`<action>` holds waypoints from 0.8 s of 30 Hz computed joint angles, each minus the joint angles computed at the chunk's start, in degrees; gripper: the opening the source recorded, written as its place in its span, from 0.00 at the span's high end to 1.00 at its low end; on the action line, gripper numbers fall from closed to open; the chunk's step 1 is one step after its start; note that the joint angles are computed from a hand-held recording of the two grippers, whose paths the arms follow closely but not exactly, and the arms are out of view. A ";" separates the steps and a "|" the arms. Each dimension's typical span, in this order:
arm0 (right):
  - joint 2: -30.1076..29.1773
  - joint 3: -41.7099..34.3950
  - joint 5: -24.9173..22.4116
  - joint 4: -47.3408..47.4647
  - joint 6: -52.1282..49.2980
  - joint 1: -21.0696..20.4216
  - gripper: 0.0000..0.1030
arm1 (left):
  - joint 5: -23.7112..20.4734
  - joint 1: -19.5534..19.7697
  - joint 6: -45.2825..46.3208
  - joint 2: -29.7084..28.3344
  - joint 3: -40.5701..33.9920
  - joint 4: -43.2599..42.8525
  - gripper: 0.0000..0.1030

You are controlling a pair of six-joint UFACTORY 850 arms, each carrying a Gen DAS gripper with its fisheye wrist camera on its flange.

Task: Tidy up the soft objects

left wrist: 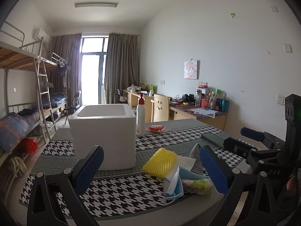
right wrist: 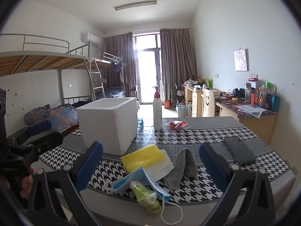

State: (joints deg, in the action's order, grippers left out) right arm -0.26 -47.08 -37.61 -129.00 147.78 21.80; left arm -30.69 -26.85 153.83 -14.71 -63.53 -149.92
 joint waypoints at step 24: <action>-1.53 -1.59 1.83 0.56 -0.66 -2.10 0.00 | 2.38 -0.04 -2.03 -2.62 -3.87 2.04 0.01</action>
